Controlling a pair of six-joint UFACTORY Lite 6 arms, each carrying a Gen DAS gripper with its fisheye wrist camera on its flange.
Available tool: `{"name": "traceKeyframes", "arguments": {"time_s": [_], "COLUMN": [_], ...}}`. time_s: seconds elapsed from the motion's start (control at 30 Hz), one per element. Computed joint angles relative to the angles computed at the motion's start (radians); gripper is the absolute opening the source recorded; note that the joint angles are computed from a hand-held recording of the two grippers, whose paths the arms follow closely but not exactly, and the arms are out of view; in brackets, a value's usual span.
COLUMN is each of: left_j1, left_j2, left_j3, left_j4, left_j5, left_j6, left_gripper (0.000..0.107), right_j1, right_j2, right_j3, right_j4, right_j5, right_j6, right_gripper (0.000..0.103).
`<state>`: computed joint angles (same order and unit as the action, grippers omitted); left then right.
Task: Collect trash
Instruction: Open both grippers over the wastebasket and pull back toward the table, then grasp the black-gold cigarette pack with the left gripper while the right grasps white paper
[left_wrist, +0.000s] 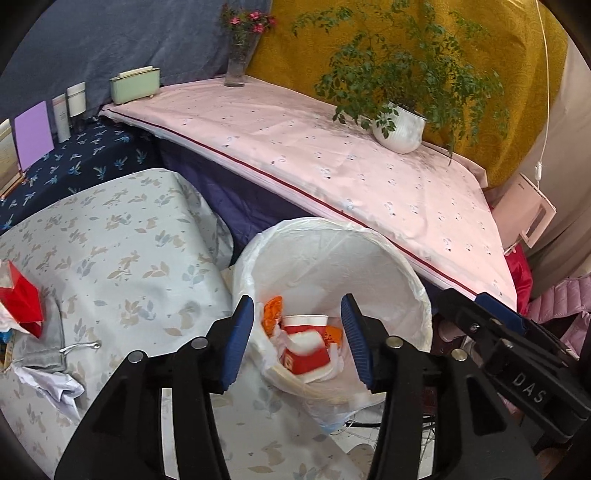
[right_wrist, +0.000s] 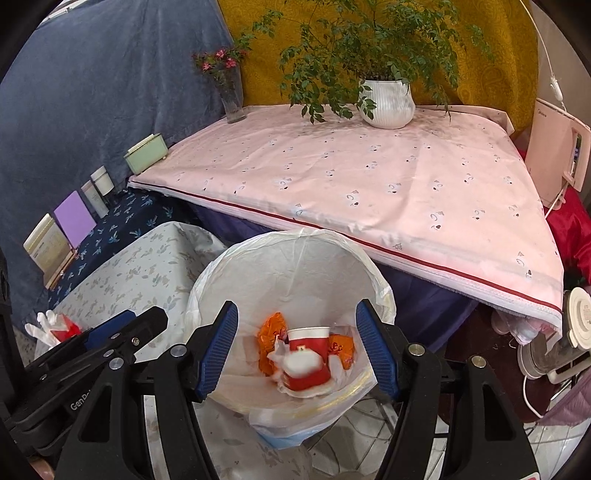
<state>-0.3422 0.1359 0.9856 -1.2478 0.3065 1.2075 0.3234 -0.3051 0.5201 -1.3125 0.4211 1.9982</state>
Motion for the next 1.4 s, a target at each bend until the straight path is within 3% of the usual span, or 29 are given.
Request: {"name": "traceKeyframes", "arguments": {"time_s": [0.37, 0.57, 0.83, 0.97, 1.23, 1.4], "left_j1": [0.188, 0.361, 0.605, 0.730, 0.905, 0.978], "left_j2": [-0.115, -0.144, -0.120, -0.092, 0.026, 0.121], "left_j3": [-0.100, -0.129, -0.110, -0.093, -0.015, 0.051], "left_j4": [0.003, 0.023, 0.038, 0.029, 0.051, 0.046], "left_j5": [0.063, 0.139, 0.221, 0.249, 0.264, 0.246], "left_j6": [0.052, 0.103, 0.214, 0.290, 0.386, 0.450], "left_gripper": [0.047, 0.053, 0.053, 0.065, 0.071, 0.082], "right_j1": [0.202, 0.334, 0.468, 0.521, 0.590, 0.618], "right_j2": [0.045, 0.157, 0.357, 0.464, 0.710, 0.847], "right_j3": [0.081, 0.193, 0.396, 0.507, 0.755, 0.910], "right_j4": [0.037, 0.046, 0.071, 0.087, 0.162, 0.231], "right_j5": [0.103, 0.153, 0.195, 0.197, 0.162, 0.153], "right_j6": [0.040, 0.072, 0.067, 0.049, -0.046, -0.131], "right_gripper": [0.064, 0.064, 0.064, 0.064, 0.064, 0.063]}}
